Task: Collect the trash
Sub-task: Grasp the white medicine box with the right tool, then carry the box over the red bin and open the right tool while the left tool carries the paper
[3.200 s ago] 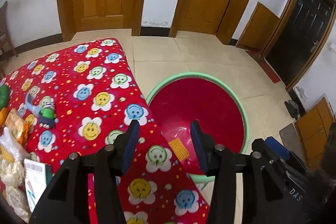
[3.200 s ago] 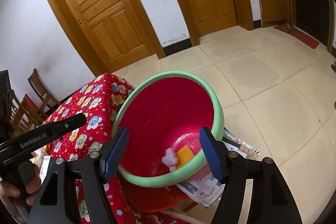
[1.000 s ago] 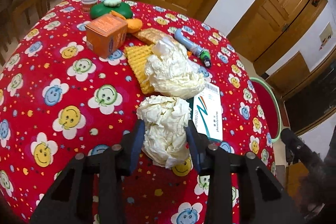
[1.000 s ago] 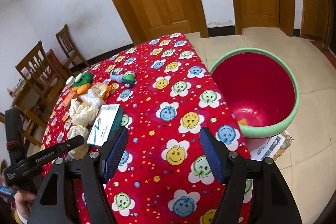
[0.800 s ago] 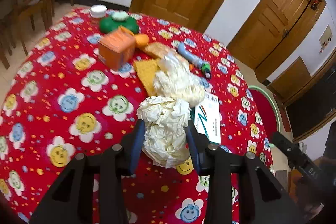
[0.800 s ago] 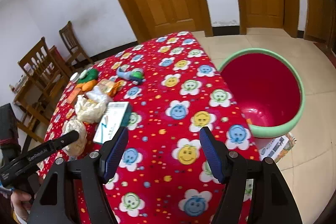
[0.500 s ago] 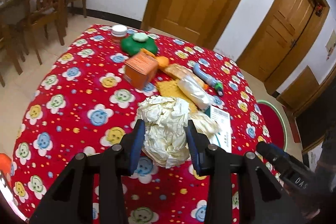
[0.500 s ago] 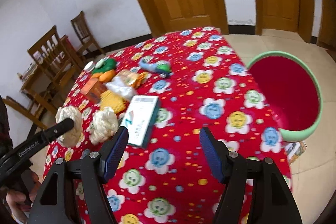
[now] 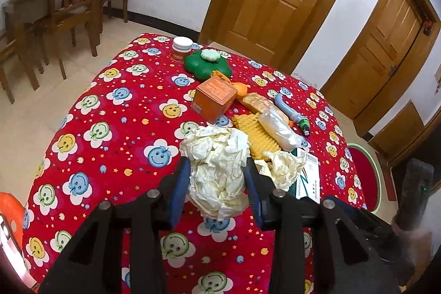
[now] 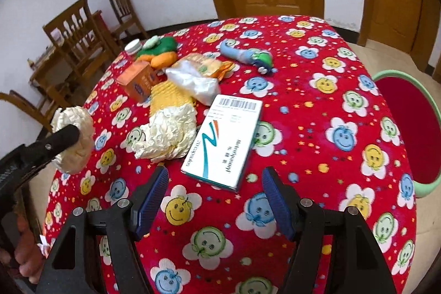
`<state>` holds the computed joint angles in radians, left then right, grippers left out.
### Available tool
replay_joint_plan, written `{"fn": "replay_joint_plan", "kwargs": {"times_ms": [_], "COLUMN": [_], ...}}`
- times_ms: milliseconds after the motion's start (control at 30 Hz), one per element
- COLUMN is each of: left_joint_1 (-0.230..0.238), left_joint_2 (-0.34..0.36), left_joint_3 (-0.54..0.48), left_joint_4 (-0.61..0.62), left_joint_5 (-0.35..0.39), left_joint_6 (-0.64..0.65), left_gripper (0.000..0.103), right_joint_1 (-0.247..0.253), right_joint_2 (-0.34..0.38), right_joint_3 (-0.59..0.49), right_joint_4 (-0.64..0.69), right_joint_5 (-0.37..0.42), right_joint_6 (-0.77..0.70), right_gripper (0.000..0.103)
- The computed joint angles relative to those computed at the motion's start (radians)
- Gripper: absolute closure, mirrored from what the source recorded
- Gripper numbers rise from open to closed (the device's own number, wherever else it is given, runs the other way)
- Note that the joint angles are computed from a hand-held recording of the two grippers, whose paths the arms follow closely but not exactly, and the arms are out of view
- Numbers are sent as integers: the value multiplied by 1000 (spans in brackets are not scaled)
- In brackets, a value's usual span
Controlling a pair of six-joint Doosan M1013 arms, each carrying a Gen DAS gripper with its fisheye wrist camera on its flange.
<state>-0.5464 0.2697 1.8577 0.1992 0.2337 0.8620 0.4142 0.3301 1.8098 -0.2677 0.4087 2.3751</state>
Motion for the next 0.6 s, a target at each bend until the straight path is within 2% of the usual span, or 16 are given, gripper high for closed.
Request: {"fn": "replay_joint_plan", "kwargs": {"times_ms": [267, 467, 533, 567, 600], "left_joint_1": [5, 5, 5, 3, 1], "left_joint_2": [9, 14, 13, 12, 11], "left_joint_3": [-2, -1, 0, 0, 1], "left_joint_4": [-56, -80, -92, -93, -90], "left_joint_5": [-6, -1, -3, -4, -3], "left_joint_6": [58, 91, 102, 104, 104], "left_gripper": [63, 63, 63, 63, 63], "right_joint_1": [14, 7, 8, 10, 12], "right_joint_2": [37, 46, 44, 43, 41], "right_joint_3": [-38, -35, -29, -26, -23], "right_joint_4": [-61, -67, -89, -112, -132], "right_joint_5": [52, 41, 30, 33, 35], "right_joint_6": [23, 55, 80, 102, 117], "right_gripper": [31, 32, 37, 46, 46]}}
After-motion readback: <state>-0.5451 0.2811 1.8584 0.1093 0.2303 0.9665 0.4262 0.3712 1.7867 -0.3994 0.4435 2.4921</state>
